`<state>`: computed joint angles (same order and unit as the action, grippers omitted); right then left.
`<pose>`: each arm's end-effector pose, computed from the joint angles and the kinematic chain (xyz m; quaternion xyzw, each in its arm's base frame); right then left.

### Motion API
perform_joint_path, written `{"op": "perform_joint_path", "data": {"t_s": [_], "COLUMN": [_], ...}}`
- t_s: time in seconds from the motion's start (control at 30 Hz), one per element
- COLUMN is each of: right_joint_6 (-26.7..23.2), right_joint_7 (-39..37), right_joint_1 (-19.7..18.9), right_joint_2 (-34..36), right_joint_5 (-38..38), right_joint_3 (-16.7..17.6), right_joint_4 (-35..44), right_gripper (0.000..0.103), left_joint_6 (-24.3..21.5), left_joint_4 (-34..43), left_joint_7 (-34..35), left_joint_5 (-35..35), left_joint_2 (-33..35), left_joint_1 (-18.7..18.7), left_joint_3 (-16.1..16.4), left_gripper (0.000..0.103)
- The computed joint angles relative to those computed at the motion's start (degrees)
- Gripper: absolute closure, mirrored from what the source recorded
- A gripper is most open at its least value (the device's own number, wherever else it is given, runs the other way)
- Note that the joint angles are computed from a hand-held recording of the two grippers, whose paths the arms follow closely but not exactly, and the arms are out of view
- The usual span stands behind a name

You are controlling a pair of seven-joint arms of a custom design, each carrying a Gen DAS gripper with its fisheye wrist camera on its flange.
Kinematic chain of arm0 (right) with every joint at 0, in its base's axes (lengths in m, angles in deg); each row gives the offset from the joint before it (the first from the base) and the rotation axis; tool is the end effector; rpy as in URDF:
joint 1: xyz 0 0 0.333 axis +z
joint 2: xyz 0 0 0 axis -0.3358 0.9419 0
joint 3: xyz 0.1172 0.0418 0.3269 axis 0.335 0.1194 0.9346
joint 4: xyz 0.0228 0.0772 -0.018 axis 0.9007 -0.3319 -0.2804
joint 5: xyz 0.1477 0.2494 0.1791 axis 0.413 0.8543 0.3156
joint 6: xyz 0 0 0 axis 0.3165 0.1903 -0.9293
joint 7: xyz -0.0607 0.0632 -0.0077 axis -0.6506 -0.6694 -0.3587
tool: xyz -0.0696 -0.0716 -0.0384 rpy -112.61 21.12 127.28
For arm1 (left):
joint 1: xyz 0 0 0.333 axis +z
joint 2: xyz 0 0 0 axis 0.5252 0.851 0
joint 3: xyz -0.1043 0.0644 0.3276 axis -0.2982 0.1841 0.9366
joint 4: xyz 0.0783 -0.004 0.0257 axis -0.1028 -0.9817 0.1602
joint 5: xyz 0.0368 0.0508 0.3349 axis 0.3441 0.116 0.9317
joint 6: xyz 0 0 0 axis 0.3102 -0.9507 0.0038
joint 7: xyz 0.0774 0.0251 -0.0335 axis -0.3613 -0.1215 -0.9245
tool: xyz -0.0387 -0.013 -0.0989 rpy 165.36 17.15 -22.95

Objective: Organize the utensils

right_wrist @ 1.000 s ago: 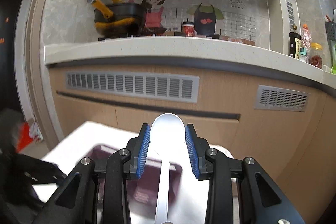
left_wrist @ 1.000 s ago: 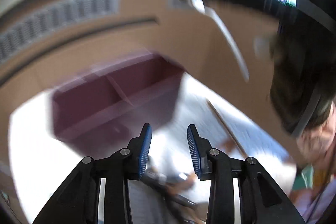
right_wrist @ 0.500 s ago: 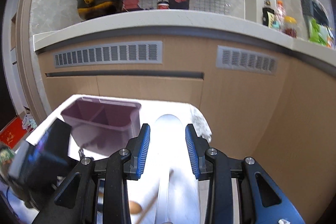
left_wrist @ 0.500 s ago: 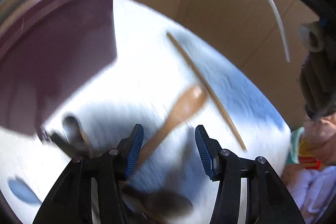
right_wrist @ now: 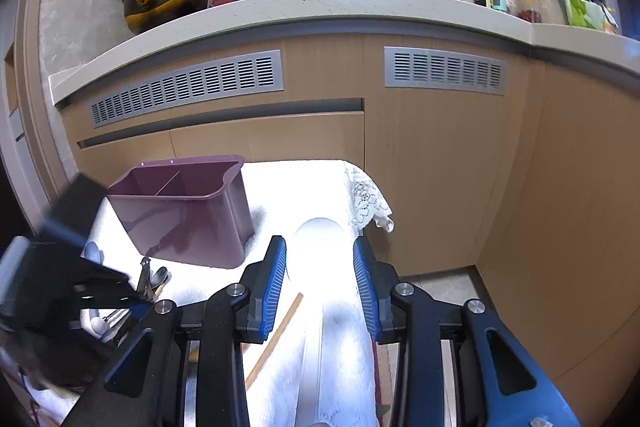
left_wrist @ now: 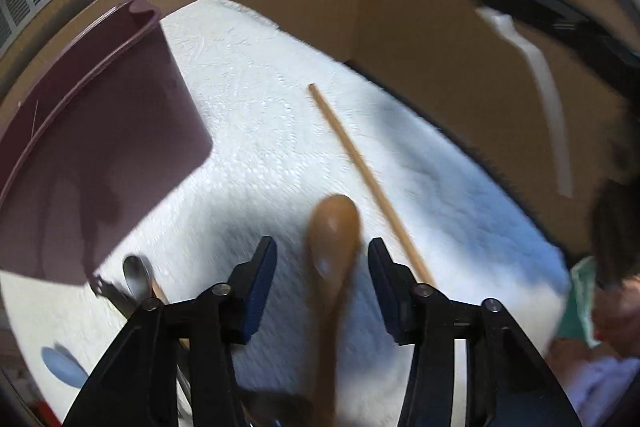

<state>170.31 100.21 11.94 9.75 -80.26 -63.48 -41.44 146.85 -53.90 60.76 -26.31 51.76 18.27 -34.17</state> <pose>0.6228 0.2976 0.4606 -0.7060 0.5152 -0.2632 0.4084 0.6592 -0.2260 0.4171 -0.5070 0.8377 -0.1758 0.1016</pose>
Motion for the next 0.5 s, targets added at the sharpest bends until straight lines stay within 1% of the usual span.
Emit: {"op": "perform_joint_path", "data": {"t_s": [0.07, 0.13, 0.17, 0.2, 0.23, 0.27, 0.3, 0.37, 0.4, 0.43, 0.47, 0.5], "right_joint_6": [0.74, 1.09, 1.15, 1.10, 1.04, 0.99, 1.02, 1.46, 1.61, 1.83, 1.66, 1.33], "right_joint_7": [-0.02, -0.29, -0.46, -0.65, -0.83, -1.00, -1.10, -1.23, -1.45, -1.68, -1.97, -2.26], "right_joint_1": [-0.17, 0.00, -0.06, -0.32, -0.78, -1.43, -2.15, -3.52, -4.25, -4.81, -5.04, -5.28], "right_joint_2": [-0.56, -0.81, -0.88, -0.93, -0.95, -1.00, -1.04, -1.27, -1.35, -1.44, -1.46, -1.42], "right_joint_5": [0.00, 0.14, 0.21, 0.30, 0.38, 0.46, 0.59, 0.83, 0.82, 0.79, 0.74, 0.67], "right_joint_3": [0.05, -0.23, -0.12, 0.25, 0.87, 1.73, 2.74, 4.81, 5.90, 6.87, 7.54, 8.16], "right_joint_4": [-1.19, -1.80, -2.06, -2.20, -2.24, -2.27, -2.33, -2.65, -2.69, -2.76, -2.63, -2.43], "right_gripper": [0.070, 0.070, 0.070, 0.070, 0.070, 0.070, 0.070, 0.070, 0.070, 0.070, 0.070, 0.070], "left_joint_6": [-1.57, -1.20, -0.66, 0.46, 1.85, 4.23, 6.70, 13.81, 17.31, 21.46, 24.47, 27.08], "left_joint_4": [1.75, 1.78, 1.35, 0.43, -0.44, -2.27, -4.30, -11.30, -14.15, -17.68, -20.12, -22.64], "left_joint_7": [-1.71, -3.07, -3.17, -3.62, -3.91, -4.77, -5.68, -5.05, -5.14, -4.26, -3.55, -1.43], "left_joint_5": [1.30, 1.93, 1.82, 1.54, 1.20, 0.75, -0.07, -4.13, -5.63, -7.93, -10.21, -13.89], "left_joint_2": [1.21, 1.46, 1.21, 0.76, 0.39, -0.47, -1.55, -5.19, -6.57, -8.24, -9.27, -10.43], "left_joint_1": [-1.25, -1.83, -1.57, -1.48, -1.20, -1.15, -0.94, 1.61, 2.06, 3.28, 4.20, 6.93], "left_joint_3": [1.03, 1.37, 1.22, 1.05, 0.93, 0.92, 0.74, -1.38, -1.85, -3.22, -4.65, -7.73], "left_gripper": [0.062, 0.065, 0.073, 0.078, 0.085, 0.090, 0.091, 0.091, 0.091, 0.091, 0.091, 0.092]}}
